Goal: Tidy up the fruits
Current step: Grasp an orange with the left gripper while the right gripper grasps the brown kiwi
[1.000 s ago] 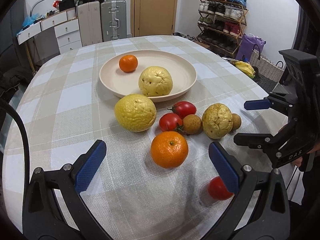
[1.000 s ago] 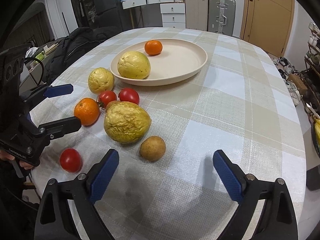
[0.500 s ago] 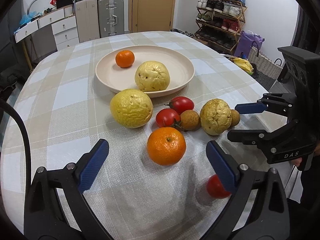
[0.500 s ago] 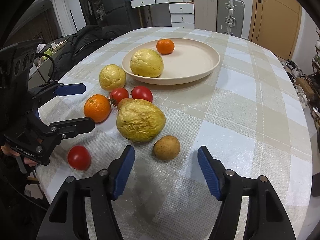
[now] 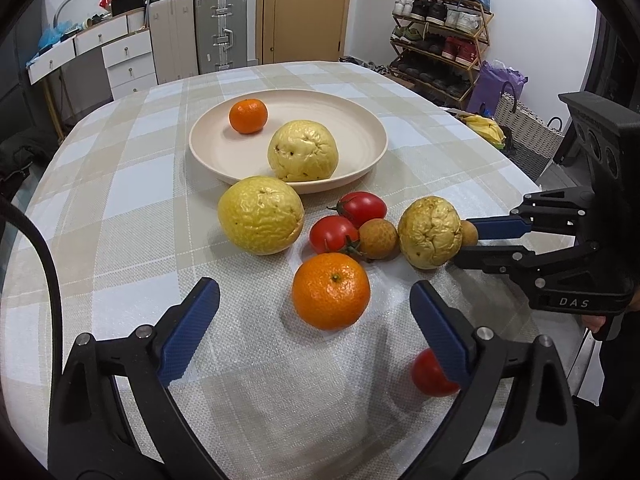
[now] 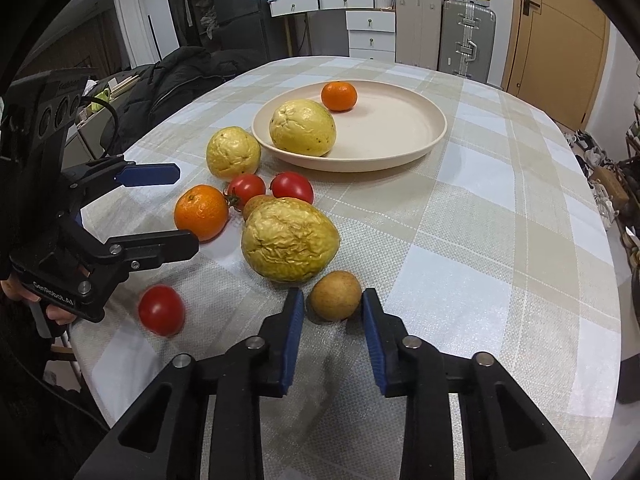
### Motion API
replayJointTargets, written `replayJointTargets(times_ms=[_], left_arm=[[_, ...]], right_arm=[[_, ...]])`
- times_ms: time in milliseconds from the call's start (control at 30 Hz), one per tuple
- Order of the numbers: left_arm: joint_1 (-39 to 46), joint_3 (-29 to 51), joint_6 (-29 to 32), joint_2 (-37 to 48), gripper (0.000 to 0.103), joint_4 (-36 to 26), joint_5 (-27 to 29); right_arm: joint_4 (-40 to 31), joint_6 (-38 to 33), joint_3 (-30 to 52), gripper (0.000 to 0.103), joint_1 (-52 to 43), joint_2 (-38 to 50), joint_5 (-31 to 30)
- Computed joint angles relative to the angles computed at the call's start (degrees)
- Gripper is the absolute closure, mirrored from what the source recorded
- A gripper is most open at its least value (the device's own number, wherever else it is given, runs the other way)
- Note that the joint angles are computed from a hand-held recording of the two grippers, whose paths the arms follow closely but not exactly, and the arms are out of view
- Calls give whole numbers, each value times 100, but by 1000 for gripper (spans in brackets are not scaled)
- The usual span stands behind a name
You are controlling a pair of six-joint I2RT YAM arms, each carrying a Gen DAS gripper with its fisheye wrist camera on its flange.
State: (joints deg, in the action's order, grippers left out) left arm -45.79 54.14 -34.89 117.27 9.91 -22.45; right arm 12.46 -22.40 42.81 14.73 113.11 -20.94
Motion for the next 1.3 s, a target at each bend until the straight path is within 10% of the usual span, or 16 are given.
replayJointTargets(times_ms=[500, 733, 1300], left_arm=[[32, 17, 15, 69, 32, 88, 411], [95, 26, -25, 121, 65, 107, 534], [114, -296, 4, -178, 65, 439, 344]], right_arm=[[148, 121, -144, 77, -128, -230, -29], [169, 134, -161, 77, -148, -248, -74], [280, 191, -218, 77, -220, -344, -162]])
